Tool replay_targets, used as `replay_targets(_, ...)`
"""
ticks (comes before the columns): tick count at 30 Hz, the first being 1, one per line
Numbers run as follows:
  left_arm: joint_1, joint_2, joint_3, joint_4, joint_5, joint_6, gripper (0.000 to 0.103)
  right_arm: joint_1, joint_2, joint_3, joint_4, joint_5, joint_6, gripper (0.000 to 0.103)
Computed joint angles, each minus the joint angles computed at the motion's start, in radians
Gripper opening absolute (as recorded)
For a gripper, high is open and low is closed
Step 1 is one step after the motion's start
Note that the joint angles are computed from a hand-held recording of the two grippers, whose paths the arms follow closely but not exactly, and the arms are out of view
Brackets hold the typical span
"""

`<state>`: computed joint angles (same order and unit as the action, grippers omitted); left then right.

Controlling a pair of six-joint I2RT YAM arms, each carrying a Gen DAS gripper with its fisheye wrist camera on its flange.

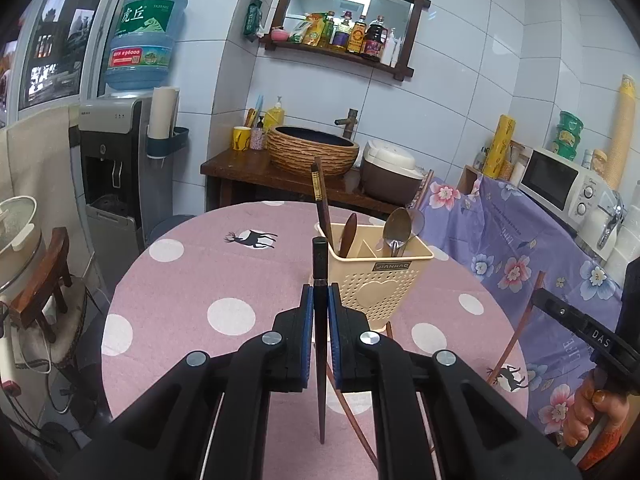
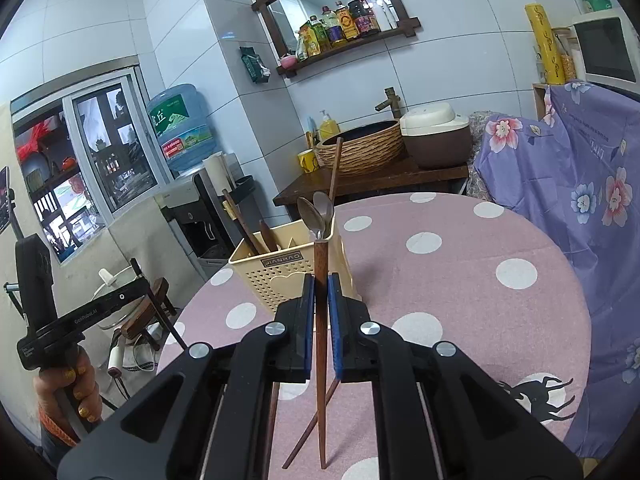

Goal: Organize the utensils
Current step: 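Lift and insert the black chopstick with left tool while right tool inserts its brown chopstick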

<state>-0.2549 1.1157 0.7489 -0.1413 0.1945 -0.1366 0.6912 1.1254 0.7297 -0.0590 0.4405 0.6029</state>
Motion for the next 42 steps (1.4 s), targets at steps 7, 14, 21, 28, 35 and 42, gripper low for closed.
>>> replay_targets(7, 0.013, 0.003, 0.016, -0.009, 0.029, 0.008, 0.009, 0.009, -0.012, 0.004, -0.009, 0.010, -0.018, 0.008)
replay_targets(14, 0.034, 0.032, 0.107, -0.049, 0.095, 0.016, 0.009, -0.011, 0.003, 0.077, -0.018, -0.013, -0.092, 0.008)
replay_targets(21, 0.043, 0.141, 0.351, -0.122, 0.153, -0.009, 0.009, -0.091, 0.122, 0.353, -0.099, -0.095, -0.208, 0.008)
replay_targets(28, -0.020, 0.282, 0.648, -0.161, 0.073, -0.042, 0.009, -0.139, 0.325, 0.760, -0.200, -0.087, -0.304, 0.008)
replay_targets(35, -0.084, 0.391, 0.683, -0.091, -0.072, -0.008, 0.009, -0.159, 0.443, 0.807, -0.125, -0.034, -0.334, 0.008)
replay_targets(42, -0.098, 0.450, 0.556, 0.004, -0.107, -0.011, 0.009, -0.170, 0.506, 0.670, -0.018, -0.027, -0.286, 0.008)
